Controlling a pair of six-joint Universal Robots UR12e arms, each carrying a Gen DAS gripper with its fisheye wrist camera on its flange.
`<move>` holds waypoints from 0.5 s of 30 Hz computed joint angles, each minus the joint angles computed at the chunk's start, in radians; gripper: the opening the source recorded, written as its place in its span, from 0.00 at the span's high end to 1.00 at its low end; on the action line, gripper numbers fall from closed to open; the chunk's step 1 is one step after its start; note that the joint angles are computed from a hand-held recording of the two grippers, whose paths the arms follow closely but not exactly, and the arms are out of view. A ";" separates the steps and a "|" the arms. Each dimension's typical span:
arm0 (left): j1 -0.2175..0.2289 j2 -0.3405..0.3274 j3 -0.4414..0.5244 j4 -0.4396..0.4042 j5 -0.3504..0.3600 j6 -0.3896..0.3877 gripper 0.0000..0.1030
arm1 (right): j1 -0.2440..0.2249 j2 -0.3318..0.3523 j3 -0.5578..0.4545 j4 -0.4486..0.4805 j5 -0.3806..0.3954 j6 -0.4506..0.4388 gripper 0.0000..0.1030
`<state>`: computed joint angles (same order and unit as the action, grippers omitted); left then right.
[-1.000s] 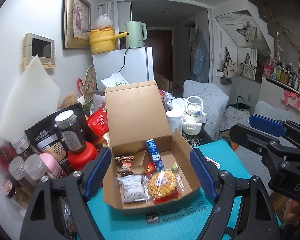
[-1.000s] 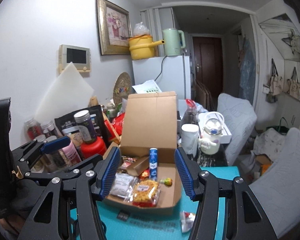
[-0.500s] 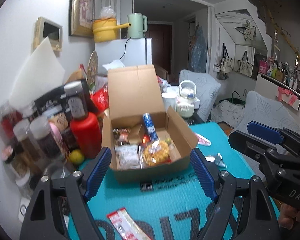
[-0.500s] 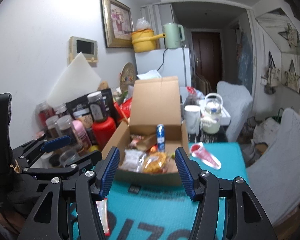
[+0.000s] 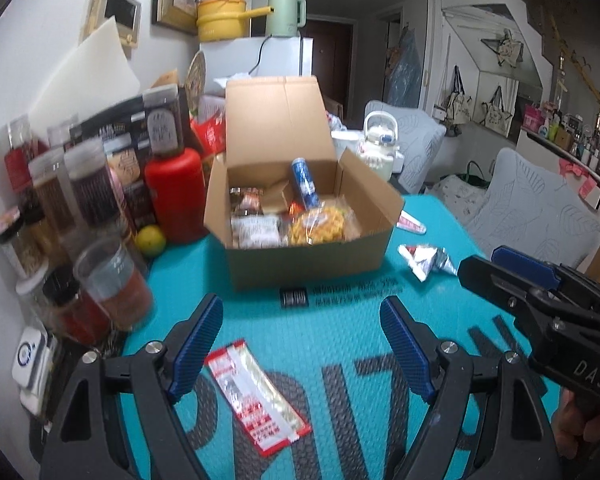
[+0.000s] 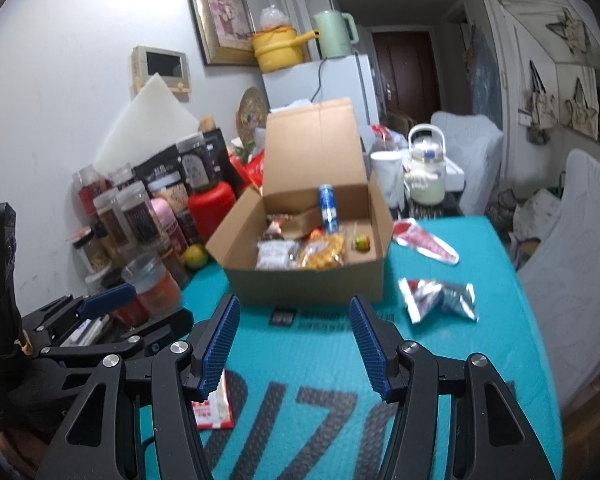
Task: Organize snacks
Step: 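Move the left tool to the red-and-white strip packet and close on it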
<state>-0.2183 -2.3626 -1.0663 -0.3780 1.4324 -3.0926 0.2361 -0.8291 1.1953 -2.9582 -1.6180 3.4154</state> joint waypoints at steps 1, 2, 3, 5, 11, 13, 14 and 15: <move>0.001 0.000 -0.006 -0.010 0.002 -0.003 0.21 | 0.001 0.001 0.004 -0.001 -0.004 0.003 0.44; 0.002 0.001 -0.012 -0.016 0.000 -0.008 0.21 | 0.001 0.002 0.006 -0.002 -0.008 0.005 0.44; 0.004 0.000 -0.016 -0.022 -0.004 -0.014 0.21 | 0.002 0.004 0.009 -0.006 -0.017 0.006 0.44; 0.006 -0.001 -0.026 -0.030 -0.013 -0.024 0.21 | 0.004 0.009 0.015 -0.006 -0.033 -0.004 0.44; 0.009 -0.041 0.003 -0.138 0.048 -0.086 0.21 | 0.003 0.028 0.011 0.048 -0.027 0.007 0.44; 0.011 -0.053 0.016 -0.184 0.049 -0.110 0.21 | 0.002 0.037 0.005 0.074 -0.011 0.009 0.44; 0.011 -0.059 0.021 -0.197 0.064 -0.126 0.21 | 0.002 0.040 0.002 0.085 -0.007 0.011 0.44; 0.010 -0.064 0.023 -0.204 0.080 -0.136 0.21 | 0.001 0.044 -0.001 0.098 0.000 0.013 0.44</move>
<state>-0.2083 -2.4266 -1.0429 -0.5824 1.5126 -3.2283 0.2372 -0.7846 1.1940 -2.8607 -1.6175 3.4288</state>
